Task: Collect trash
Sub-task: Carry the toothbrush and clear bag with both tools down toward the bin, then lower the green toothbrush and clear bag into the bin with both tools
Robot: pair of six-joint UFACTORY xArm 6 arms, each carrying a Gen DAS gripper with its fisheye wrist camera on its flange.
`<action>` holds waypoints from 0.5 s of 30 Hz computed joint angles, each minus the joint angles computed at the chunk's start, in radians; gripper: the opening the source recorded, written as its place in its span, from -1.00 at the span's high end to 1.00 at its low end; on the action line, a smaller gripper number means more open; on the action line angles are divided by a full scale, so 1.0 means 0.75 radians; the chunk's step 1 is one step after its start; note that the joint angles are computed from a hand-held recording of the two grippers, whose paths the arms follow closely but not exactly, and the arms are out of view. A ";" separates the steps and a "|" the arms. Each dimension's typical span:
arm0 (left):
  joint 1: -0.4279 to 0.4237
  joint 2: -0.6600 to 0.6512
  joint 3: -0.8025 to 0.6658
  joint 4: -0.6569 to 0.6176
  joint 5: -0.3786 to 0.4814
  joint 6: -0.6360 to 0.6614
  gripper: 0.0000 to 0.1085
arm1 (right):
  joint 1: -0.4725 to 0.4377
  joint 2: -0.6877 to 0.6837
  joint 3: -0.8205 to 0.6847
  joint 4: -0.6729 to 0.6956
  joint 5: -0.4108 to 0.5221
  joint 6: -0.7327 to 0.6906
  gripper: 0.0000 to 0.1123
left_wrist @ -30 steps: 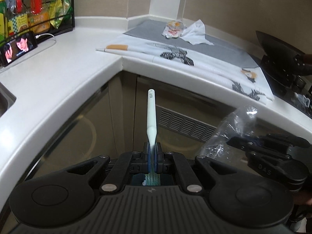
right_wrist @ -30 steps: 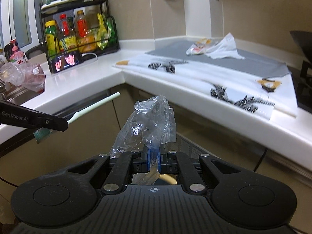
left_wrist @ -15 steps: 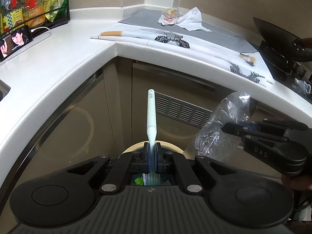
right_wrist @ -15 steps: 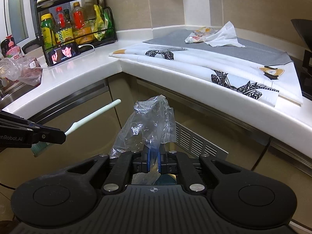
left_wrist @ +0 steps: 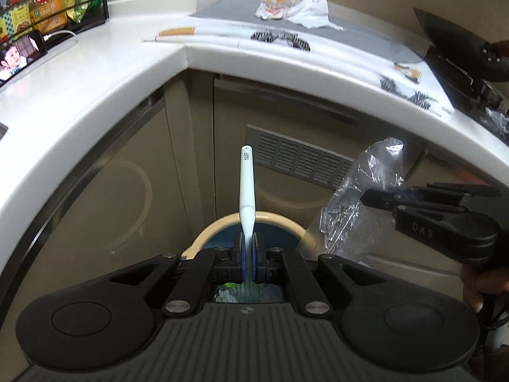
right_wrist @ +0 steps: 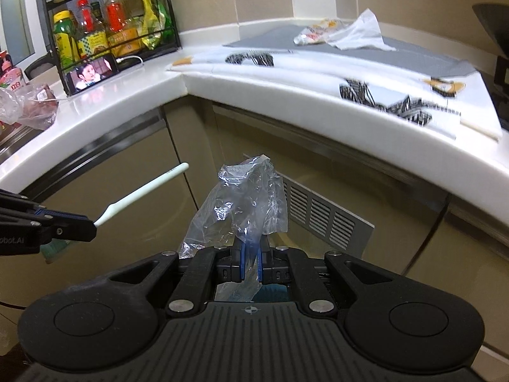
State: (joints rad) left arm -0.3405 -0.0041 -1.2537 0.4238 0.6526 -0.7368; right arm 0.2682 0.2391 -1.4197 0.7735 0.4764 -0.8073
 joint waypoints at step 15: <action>0.036 0.198 -0.089 -0.170 0.023 0.175 0.94 | -0.002 0.215 -0.153 -0.202 0.105 0.208 0.86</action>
State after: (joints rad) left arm -0.3135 0.1442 -1.3204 0.2963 0.6696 -0.6057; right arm 0.2668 0.4001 -1.5344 0.6220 0.5550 -0.6515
